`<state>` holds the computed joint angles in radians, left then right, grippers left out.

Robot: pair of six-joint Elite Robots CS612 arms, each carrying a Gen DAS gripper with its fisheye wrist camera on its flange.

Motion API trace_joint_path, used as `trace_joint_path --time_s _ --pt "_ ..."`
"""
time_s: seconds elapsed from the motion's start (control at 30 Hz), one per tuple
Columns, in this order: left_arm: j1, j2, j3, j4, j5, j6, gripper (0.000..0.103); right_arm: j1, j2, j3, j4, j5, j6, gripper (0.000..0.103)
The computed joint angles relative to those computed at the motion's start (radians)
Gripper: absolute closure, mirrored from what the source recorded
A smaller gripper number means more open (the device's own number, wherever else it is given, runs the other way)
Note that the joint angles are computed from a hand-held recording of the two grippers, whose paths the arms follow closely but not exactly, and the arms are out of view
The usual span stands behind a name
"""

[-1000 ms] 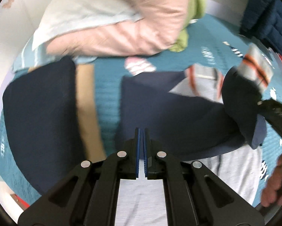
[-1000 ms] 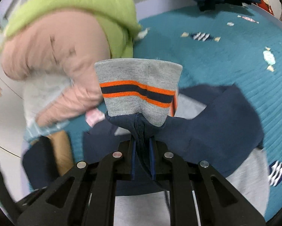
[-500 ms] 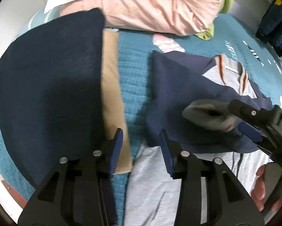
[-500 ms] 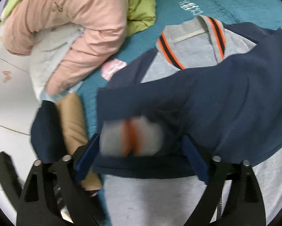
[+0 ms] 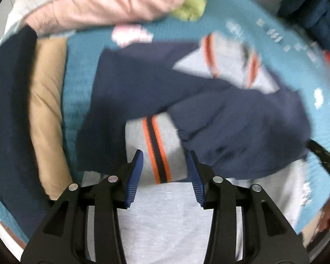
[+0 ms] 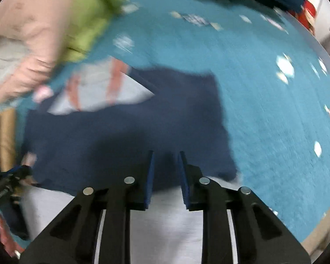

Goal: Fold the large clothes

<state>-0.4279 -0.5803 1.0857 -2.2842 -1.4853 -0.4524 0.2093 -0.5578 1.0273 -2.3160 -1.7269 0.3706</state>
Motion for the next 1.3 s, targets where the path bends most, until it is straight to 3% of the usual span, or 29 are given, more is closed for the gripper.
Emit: trace_joint_path --time_s 0.07,0.1,0.17,0.23,0.3,0.37,0.4,0.43,0.5,0.57,0.63,0.67,0.73,0.8,0.83,0.87,0.93,1.0,1.03,1.07,1.1,1.17,1.3 --pt "-0.013 0.023 -0.021 0.067 0.124 -0.033 0.062 -0.018 0.005 0.020 0.091 -0.012 0.071 0.096" --pt "-0.013 0.031 -0.028 0.070 0.147 -0.041 0.062 -0.027 0.005 0.043 0.086 0.005 0.093 0.100" --pt "-0.009 0.040 -0.042 0.058 0.153 -0.037 0.062 -0.038 -0.012 0.098 0.005 0.047 0.091 0.102" --pt "-0.016 0.064 -0.084 0.089 0.237 -0.020 0.062 -0.028 -0.010 0.080 0.032 0.013 0.066 0.102" --pt "-0.016 0.090 -0.130 0.129 0.268 -0.023 0.062 -0.030 -0.010 0.065 0.055 0.033 0.101 0.100" --pt "-0.012 0.102 -0.168 0.174 0.256 -0.027 0.064 -0.041 -0.033 0.094 -0.030 0.093 0.143 0.100" --pt "-0.013 0.097 -0.168 0.171 0.269 -0.023 0.068 -0.040 -0.039 0.100 -0.064 0.080 0.139 0.100" --pt "-0.018 0.095 -0.167 0.165 0.314 -0.018 0.076 -0.037 -0.044 0.102 -0.097 0.060 0.128 0.100" --pt "-0.022 0.112 -0.195 0.201 0.377 -0.002 0.076 -0.040 -0.039 0.087 -0.131 0.084 0.099 0.100" --pt "-0.007 0.143 -0.250 0.279 0.316 -0.018 0.078 -0.041 -0.002 0.013 -0.030 0.110 0.067 0.100" --pt "-0.001 0.125 -0.224 0.241 0.282 -0.020 0.079 -0.047 0.033 -0.040 0.078 0.142 0.089 0.100" --pt "0.007 0.104 -0.195 0.206 0.216 -0.021 0.078 -0.053 0.048 -0.051 0.113 0.172 0.098 0.100" --pt "0.027 0.069 -0.145 0.134 0.079 -0.018 0.077 -0.055 0.045 -0.030 0.075 0.169 0.081 0.103" --pt "0.035 0.040 -0.105 0.081 0.038 0.006 0.053 -0.051 0.034 -0.007 0.043 0.154 0.068 0.103" --pt "0.044 0.039 -0.102 0.064 -0.022 0.027 0.015 -0.049 0.032 -0.001 0.036 0.145 0.062 0.103" --pt "0.057 0.044 -0.106 0.049 -0.110 0.034 0.008 -0.047 0.031 0.001 0.033 0.140 0.061 0.103" --pt "0.073 0.056 -0.127 0.080 -0.192 0.001 0.008 -0.047 0.032 0.001 0.038 0.141 0.069 0.103" --pt "0.078 0.061 -0.121 0.060 -0.201 -0.007 0.017 -0.049 0.036 -0.005 0.045 0.152 0.081 0.103" --pt "0.076 0.071 -0.134 0.066 -0.194 -0.004 0.038 -0.050 0.035 -0.004 0.046 0.156 0.084 0.103" --pt "0.073 0.080 -0.148 0.087 -0.183 -0.013 0.068 -0.048 0.034 -0.003 0.047 0.158 0.084 0.103" --pt "0.069 0.097 -0.173 0.122 -0.156 -0.044 0.085 -0.049 0.034 -0.005 0.051 0.158 0.082 0.103" --pt "0.063 0.109 -0.185 0.122 -0.124 -0.070 0.090 -0.049 0.037 -0.013 0.056 0.157 0.080 0.103" --pt "0.031 0.107 -0.194 0.129 0.045 -0.051 0.098 -0.051 0.036 -0.013 0.063 0.164 0.072 0.103"
